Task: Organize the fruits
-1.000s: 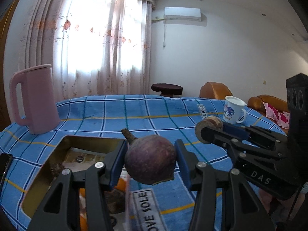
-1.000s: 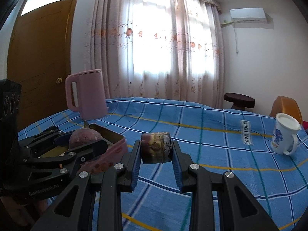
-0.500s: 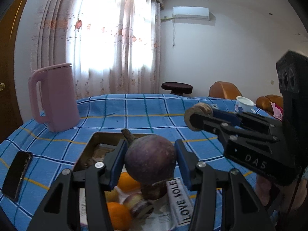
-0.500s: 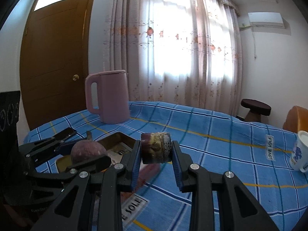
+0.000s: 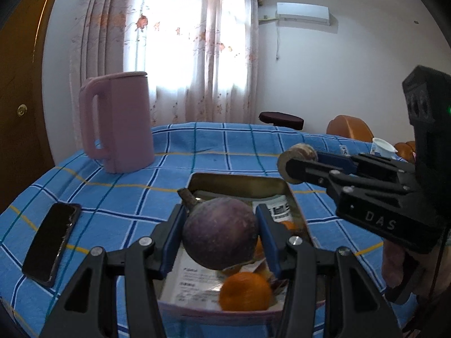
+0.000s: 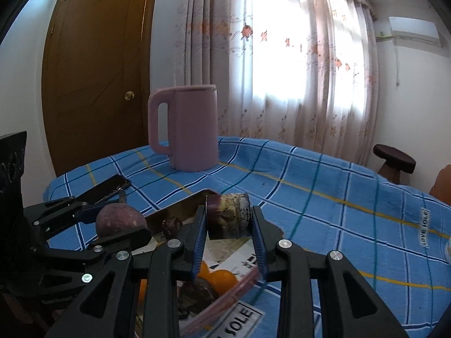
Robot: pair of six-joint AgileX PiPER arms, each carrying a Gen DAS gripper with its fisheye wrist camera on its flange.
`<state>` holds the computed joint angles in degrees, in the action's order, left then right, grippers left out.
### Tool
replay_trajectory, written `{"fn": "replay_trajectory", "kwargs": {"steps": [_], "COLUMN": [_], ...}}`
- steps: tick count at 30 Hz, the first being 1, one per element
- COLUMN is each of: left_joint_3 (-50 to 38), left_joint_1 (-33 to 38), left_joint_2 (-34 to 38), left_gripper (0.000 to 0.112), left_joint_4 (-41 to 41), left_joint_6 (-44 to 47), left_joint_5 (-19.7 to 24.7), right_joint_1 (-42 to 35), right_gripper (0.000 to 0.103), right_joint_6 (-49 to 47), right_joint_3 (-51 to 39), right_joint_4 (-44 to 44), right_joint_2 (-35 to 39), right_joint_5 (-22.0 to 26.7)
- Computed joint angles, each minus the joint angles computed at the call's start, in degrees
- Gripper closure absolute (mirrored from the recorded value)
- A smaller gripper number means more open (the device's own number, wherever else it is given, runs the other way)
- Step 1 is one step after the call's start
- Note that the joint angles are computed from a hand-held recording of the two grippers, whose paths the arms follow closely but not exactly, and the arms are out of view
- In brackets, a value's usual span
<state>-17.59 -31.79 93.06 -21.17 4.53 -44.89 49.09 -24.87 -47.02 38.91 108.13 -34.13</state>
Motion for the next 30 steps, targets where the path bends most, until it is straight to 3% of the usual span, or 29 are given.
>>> {"fn": "replay_trajectory", "kwargs": {"steps": [8, 15, 16, 19, 21, 24, 28, 30], "left_joint_3": [-0.2, -0.2, 0.0, 0.7, 1.4, 2.7, 4.2, 5.0], "left_joint_1": [5.1, 6.2, 6.5, 5.9, 4.6, 4.2, 2.9, 2.3], "left_joint_2": [1.6, 3.7, 3.6, 2.6, 1.8, -0.4, -3.0, -4.2], "left_gripper": [0.060, 0.059, 0.057, 0.042, 0.033, 0.031, 0.018, 0.017], "left_joint_4": [5.1, 6.9, 7.4, 6.1, 3.3, 3.5, 1.8, 1.5], "left_joint_6": [-2.3, -2.9, -3.7, -2.9, -1.1, -1.4, -0.9, -1.0], "left_joint_5": [2.4, 2.8, 2.7, 2.0, 0.8, 0.2, -1.0, -1.8], "right_joint_1": [-2.4, -3.6, -3.3, -3.5, -3.4, -2.5, -1.3, -0.7], "right_gripper": [0.071, 0.071, 0.068, 0.044, 0.043, 0.043, 0.043, 0.042], "right_joint_6": [-3.8, -23.3, -24.3, -19.2, -17.0, -15.9, -15.1, -14.2], "right_joint_3": [-8.8, -16.4, -16.4, -15.0, -14.4, -11.5, -7.1, -4.5], "right_joint_4": [2.7, 21.2, 22.3, 18.3, 16.2, 16.0, 17.3, 17.7], "right_joint_2": [5.6, 10.7, 10.9, 10.2, 9.8, 7.6, 4.0, 1.6], "right_joint_5": [10.5, 19.7, 19.0, 18.4, 17.9, 15.6, 11.7, 9.3]}}
